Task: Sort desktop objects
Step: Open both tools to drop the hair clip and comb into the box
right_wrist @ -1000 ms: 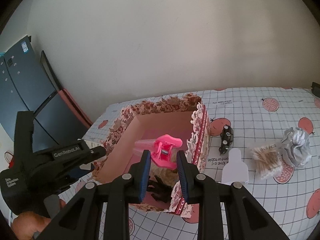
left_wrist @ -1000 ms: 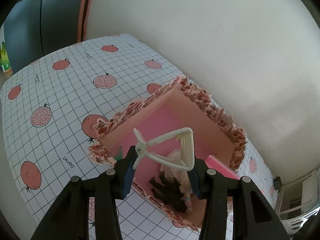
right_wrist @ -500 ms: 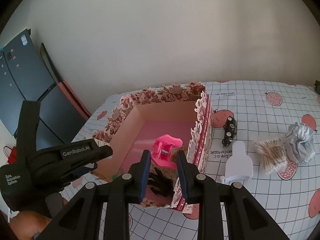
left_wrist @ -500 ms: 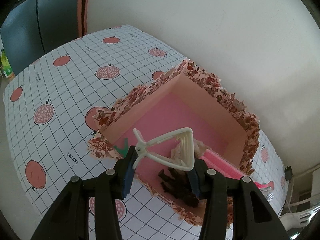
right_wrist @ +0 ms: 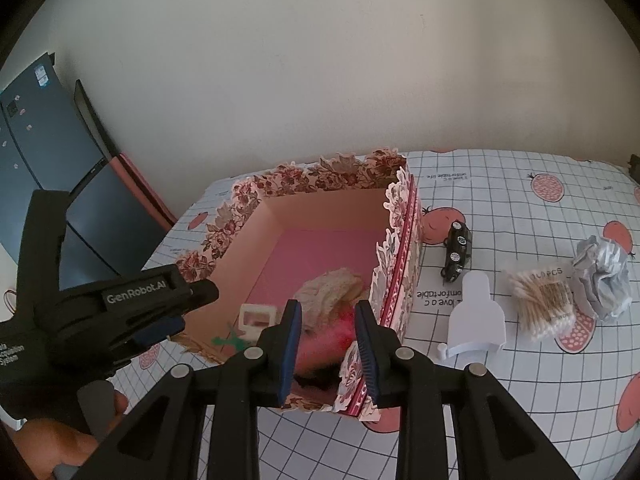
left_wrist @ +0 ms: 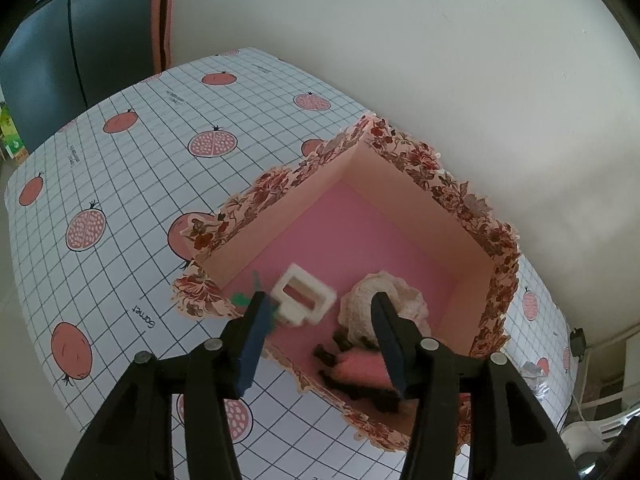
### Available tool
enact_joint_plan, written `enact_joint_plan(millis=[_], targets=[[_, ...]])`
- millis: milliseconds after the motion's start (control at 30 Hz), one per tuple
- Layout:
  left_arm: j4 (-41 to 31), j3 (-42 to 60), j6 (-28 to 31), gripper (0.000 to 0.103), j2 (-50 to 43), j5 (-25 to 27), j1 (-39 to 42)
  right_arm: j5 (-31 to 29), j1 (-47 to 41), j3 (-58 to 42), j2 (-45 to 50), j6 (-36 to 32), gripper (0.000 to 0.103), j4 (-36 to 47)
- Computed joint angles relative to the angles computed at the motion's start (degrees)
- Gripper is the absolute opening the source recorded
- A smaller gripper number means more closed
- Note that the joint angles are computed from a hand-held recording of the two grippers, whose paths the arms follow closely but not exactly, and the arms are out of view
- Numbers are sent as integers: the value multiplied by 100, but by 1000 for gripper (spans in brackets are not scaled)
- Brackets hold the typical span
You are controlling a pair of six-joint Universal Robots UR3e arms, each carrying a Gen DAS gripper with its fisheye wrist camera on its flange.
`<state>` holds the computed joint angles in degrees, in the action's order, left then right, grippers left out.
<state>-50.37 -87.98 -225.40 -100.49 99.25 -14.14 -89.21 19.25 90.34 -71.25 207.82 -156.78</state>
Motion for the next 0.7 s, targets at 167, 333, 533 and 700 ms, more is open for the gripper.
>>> enact_joint_plan(millis=[167, 333, 533, 700], targets=[[-50, 39, 2, 55, -13, 13, -4, -27, 19, -6, -34, -9, 31, 54], [-71, 78, 1, 55, -44, 22, -11, -21, 14, -2, -44, -13, 31, 60], [-67, 78, -13, 57, -47, 10, -13, -27, 16, -4, -42, -9, 31, 61], [9, 56, -47, 61, -42, 17, -36, -32, 22, -26, -29, -4, 31, 71]])
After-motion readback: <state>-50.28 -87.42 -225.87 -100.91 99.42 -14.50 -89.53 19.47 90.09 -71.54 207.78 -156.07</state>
